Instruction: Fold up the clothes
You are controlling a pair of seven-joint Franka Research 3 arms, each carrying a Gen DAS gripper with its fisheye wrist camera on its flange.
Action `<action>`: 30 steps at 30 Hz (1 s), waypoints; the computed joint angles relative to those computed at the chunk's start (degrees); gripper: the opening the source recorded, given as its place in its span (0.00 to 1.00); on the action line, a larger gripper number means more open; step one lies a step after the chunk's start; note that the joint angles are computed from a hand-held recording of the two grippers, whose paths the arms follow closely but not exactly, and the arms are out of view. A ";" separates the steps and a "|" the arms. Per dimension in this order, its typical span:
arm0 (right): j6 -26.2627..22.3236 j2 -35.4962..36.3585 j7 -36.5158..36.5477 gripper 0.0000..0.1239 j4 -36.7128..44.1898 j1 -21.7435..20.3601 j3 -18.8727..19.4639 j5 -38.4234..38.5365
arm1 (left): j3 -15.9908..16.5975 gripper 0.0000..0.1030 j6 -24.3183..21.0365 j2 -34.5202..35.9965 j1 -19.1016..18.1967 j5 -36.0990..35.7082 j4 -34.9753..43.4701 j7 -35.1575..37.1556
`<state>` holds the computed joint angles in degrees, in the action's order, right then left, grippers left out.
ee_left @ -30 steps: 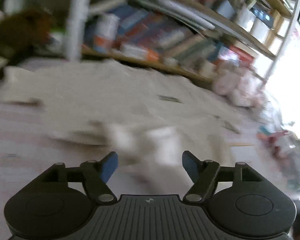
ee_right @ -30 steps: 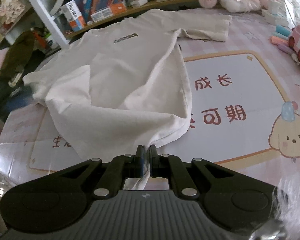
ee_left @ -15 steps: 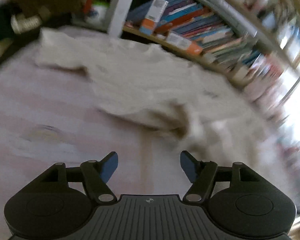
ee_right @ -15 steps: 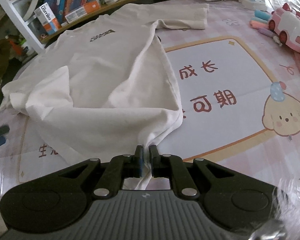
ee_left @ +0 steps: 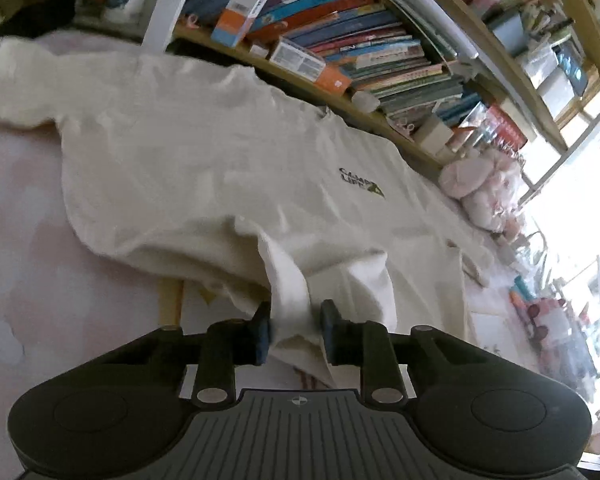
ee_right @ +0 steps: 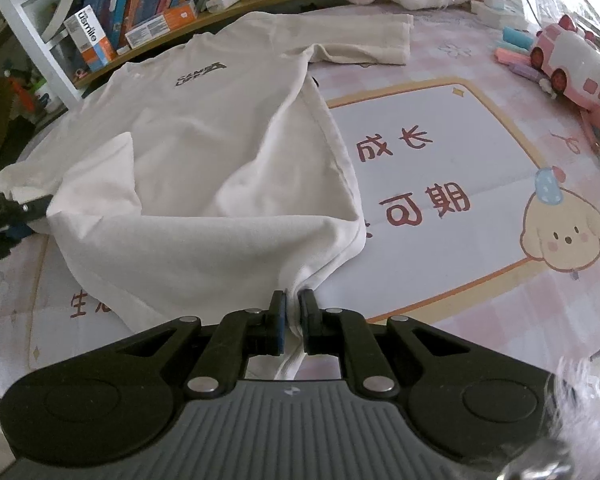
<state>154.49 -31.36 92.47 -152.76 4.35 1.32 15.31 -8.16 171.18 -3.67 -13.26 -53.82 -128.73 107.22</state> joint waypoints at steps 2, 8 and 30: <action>0.04 0.23 -1.14 0.07 0.15 0.57 -0.87 0.52 | 0.55 0.21 0.05 -0.82 -0.92 -7.79 -0.34 5.21; -0.15 0.66 -4.21 0.07 0.57 1.21 -1.72 1.43 | 0.76 0.15 1.65 -0.92 -1.21 -14.42 -0.18 7.27; -4.46 -2.95 -8.54 0.03 -0.35 -5.86 -2.72 -2.63 | -2.87 0.05 -5.43 -31.09 16.74 12.67 -22.11 -18.61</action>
